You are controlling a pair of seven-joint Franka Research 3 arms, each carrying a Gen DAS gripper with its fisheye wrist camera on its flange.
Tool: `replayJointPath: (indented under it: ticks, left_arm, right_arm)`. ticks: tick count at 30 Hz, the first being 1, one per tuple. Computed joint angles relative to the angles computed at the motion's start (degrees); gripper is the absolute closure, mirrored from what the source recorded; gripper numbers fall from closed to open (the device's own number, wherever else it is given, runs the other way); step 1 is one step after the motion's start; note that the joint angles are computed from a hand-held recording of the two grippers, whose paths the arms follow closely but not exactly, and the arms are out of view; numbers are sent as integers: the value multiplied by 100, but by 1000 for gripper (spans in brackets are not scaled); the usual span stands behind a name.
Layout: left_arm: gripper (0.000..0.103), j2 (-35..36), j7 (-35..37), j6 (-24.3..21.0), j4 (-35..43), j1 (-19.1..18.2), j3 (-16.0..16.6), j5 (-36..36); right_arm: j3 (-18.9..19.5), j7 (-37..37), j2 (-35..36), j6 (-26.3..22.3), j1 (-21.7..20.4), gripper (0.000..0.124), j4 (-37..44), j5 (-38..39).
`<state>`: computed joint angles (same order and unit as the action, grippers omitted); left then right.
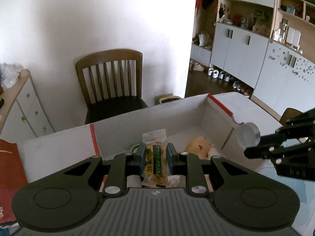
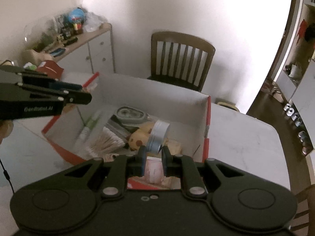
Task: Organize objects
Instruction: 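Lower both items into the shoebox and open both tools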
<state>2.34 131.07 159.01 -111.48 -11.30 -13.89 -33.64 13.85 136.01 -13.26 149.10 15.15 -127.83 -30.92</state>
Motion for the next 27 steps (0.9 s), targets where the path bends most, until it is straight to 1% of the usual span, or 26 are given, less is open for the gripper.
replayJointPath:
  ticks: [6, 12, 15, 21, 27]
  left_arm:
    - [82, 709, -500, -96, 676, 40, -108, 826]
    - [82, 1272, -1270, -343, 1261, 63, -236, 1731]
    - [82, 1515, -1614, -486, 1536, 24, -249, 2202]
    - [82, 2051, -2295, -1132, 2204, -111, -175, 3022]
    - [82, 2493, -2570, -1782, 2841, -172, -176, 3404]
  right_arm:
    - [-117, 43, 397, -125, 32, 109, 251, -3]
    - [-305, 72, 700, -240, 160, 109, 442, -9]
    - [-392, -12, 853, -409, 240, 109, 556, 69]
    - [-539, -120, 1006, -417, 353, 109, 640, 219]
    - [-606, -190, 1132, -483, 435, 109, 717, 163]
